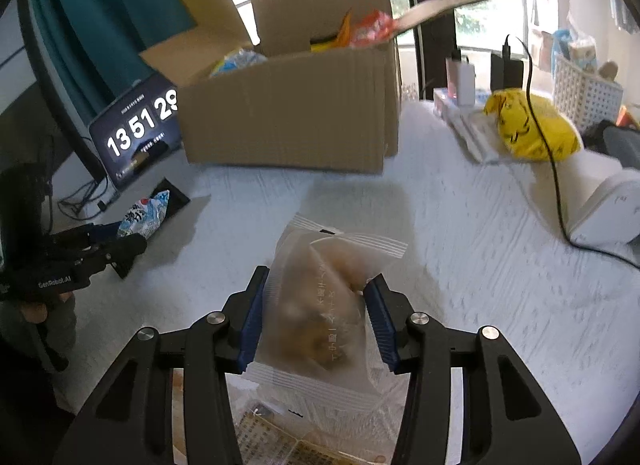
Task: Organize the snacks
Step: 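Grasp the blue-white packet with the left tool while the right tool grasps the clear pastry pack, then carry the blue-white packet and pastry pack over the cardboard box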
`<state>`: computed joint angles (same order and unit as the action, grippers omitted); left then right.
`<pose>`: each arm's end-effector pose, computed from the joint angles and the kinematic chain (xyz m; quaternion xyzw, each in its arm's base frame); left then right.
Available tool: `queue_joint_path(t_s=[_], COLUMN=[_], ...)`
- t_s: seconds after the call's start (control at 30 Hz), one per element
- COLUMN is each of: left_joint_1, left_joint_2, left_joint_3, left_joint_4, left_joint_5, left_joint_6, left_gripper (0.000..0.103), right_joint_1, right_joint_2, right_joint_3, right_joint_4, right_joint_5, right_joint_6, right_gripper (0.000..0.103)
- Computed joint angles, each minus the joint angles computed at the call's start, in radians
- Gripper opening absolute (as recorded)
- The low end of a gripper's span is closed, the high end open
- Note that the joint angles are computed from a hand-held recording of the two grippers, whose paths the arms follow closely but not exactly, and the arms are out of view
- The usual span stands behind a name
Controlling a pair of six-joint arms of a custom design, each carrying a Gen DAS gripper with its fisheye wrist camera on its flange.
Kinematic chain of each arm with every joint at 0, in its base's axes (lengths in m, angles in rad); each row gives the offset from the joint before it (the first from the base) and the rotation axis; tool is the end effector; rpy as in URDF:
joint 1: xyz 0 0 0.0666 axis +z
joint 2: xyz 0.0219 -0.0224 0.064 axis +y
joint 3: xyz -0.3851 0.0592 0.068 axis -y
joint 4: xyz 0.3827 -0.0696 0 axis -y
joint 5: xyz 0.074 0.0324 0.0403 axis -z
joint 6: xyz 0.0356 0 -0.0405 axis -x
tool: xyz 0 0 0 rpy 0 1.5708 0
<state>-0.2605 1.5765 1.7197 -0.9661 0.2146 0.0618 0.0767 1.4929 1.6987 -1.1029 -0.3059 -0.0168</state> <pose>0.5243 -0.1480 0.4900 0.1307 0.9171 -0.1567 0.3425 0.4993 0.0487 0.5135 -0.0783 0.9309 0.1589 0.3196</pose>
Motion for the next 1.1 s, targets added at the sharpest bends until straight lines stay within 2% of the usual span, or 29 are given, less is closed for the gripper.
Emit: queue_joint_path(t_s=[0.67,1.1], left_joint_1=[0.015,0.027], left_joint_2=[0.041,0.133], left_joint_3=[0.176,0.371], left_joint_4=[-0.01,-0.028], left_joint_5=[-0.013,-0.018], left_joint_6=[-0.023,-0.041], left_gripper=[0.057,0.057], right_joint_1=[-0.03,-0.02], right_joint_2=[0.068,0.159], right_joint_3=[0.19,0.358], right_joint_4=[0.002,-0.002], right_joint_5=[-0.014,-0.022], right_joint_6=[0.034,0.06], right_gripper=[0.05,0.05])
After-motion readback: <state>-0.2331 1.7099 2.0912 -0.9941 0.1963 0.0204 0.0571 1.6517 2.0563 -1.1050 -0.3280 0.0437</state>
